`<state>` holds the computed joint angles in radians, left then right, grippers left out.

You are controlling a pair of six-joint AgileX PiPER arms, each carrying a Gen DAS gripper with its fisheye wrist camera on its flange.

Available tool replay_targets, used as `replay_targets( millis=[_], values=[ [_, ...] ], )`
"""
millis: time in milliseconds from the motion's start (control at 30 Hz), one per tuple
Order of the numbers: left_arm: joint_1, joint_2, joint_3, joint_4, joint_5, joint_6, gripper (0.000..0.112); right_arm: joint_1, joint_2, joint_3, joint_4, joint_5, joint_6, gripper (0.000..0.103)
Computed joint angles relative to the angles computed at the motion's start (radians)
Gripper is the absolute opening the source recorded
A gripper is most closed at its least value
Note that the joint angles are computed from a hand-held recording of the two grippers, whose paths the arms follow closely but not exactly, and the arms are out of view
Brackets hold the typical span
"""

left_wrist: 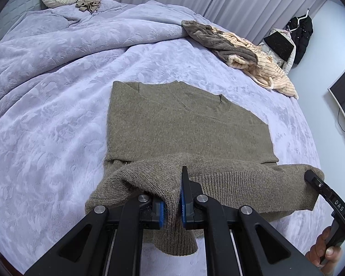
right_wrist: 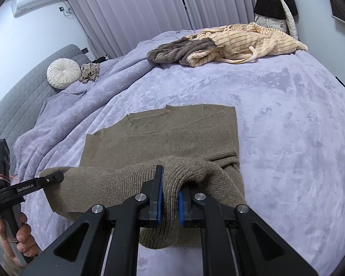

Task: Fold small clothes
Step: 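Lift the held hem with both grippers and carry it over the body toward the collar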

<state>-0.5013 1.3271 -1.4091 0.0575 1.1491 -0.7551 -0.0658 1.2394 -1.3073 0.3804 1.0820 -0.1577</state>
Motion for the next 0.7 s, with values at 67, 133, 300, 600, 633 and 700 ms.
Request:
replay_targets(
  millis=[67,133,300,600,633,700],
  values=[
    [0.006,0.009,-0.018,-0.004,0.006,0.003,0.011,0.007,0.008,-0.015,-0.009,0.005,0.015,0.011],
    [0.014,0.016,-0.035,-0.007,0.009,0.013,0.011,0.010,0.011,-0.022,-0.013,0.002,0.012,0.011],
    [0.044,0.057,-0.095,-0.023,0.022,0.043,0.011,0.018,0.037,-0.069,-0.024,0.005,0.014,0.011],
    [0.057,0.145,-0.218,-0.014,0.057,0.067,0.011,0.014,0.110,-0.148,-0.025,0.006,0.019,0.011],
    [0.060,0.151,-0.225,-0.016,0.058,0.070,0.011,0.013,0.119,-0.156,-0.023,0.006,0.018,0.011],
    [0.069,0.164,-0.238,-0.022,0.059,0.076,0.011,0.012,0.134,-0.169,-0.021,0.005,0.016,0.011]
  ],
)
